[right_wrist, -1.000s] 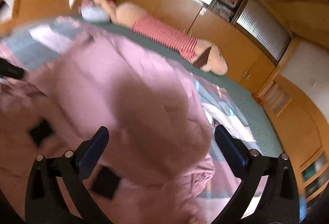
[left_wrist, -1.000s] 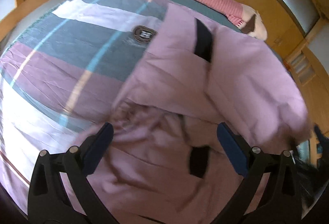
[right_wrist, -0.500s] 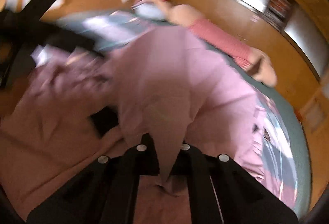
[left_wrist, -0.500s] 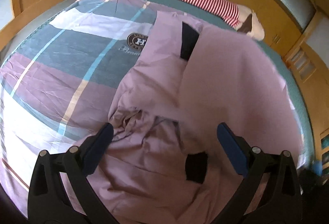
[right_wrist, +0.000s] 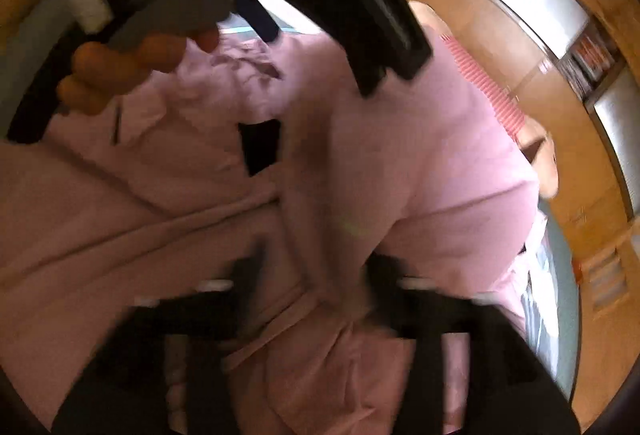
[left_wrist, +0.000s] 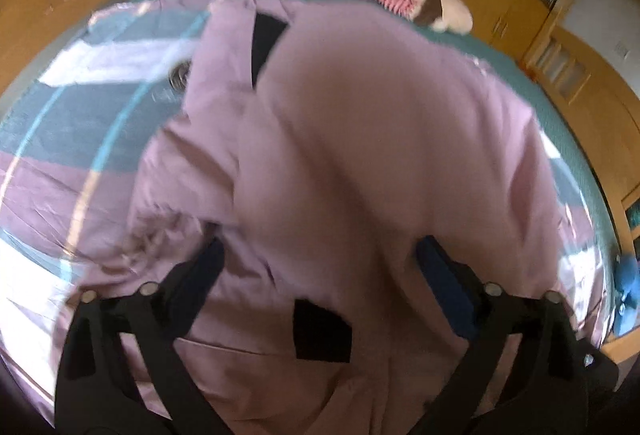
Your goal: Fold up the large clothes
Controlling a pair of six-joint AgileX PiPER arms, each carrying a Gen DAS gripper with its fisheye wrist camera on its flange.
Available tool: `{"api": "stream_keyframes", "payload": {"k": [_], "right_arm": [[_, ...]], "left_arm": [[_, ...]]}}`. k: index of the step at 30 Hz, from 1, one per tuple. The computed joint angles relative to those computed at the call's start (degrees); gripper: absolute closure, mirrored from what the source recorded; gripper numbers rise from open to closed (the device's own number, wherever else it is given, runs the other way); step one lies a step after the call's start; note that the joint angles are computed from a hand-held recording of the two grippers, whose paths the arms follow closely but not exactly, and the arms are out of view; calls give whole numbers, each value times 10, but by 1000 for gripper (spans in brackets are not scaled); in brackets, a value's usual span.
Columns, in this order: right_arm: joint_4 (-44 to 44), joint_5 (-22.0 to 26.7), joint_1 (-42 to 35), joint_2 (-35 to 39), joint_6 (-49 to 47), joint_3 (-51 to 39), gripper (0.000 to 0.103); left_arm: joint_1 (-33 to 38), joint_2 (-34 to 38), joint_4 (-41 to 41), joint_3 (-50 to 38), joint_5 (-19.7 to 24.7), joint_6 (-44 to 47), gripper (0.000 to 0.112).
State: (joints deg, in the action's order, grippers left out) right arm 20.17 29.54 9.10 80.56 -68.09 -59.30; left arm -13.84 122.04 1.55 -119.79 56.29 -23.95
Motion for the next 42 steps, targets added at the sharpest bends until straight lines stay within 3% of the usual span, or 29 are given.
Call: {"api": "stream_keyframes", "payload": {"k": [2,5,7,9,11,15,17,20,23,29,31,33,35,37,39,42], "right_arm": [[60,63,-26,4,-39,-30,38],[199,235,-118,43,-53,-138,38],[279,296,-180,79,-9,-204,46],[296,284,-206,110,75,-244,60],[246,243,-203,144,168,-271,71],[94,200,-155,184,285,-280,72],[23,164,-126,182,325,-252,72],[-7,140,-111,184,351,-230,72],[-10,134,-108,187,361,-227,72],[-32,103,-98,180,363,-209,64],[-41,89,-98,184,362,-216,49],[-29,29,-104,162,360,-195,30],[51,-24,-123,133,314,-164,28],[83,-3,-139,142,317,-185,29],[79,48,-146,173,339,-218,34],[-2,64,-121,201,395,-223,37]], "left_arm": [[-8,39,17,-48,56,-4,27],[-6,51,15,-50,57,-2,28],[-5,54,13,-59,61,1,28],[-7,48,18,-45,53,0,28],[-9,53,25,-48,55,-1,28],[-9,46,31,-35,49,-3,27],[-21,23,76,-5,22,-33,28],[-55,-31,188,65,-51,-95,29],[-69,-49,209,87,-88,-90,28],[-56,70,115,-64,48,12,27],[-40,83,72,-82,60,20,25],[-28,90,47,-96,73,21,21],[-23,98,39,-107,78,23,21],[-29,98,50,-102,77,20,20],[-34,106,60,-115,84,18,20],[-32,100,60,-102,79,21,20]]}}
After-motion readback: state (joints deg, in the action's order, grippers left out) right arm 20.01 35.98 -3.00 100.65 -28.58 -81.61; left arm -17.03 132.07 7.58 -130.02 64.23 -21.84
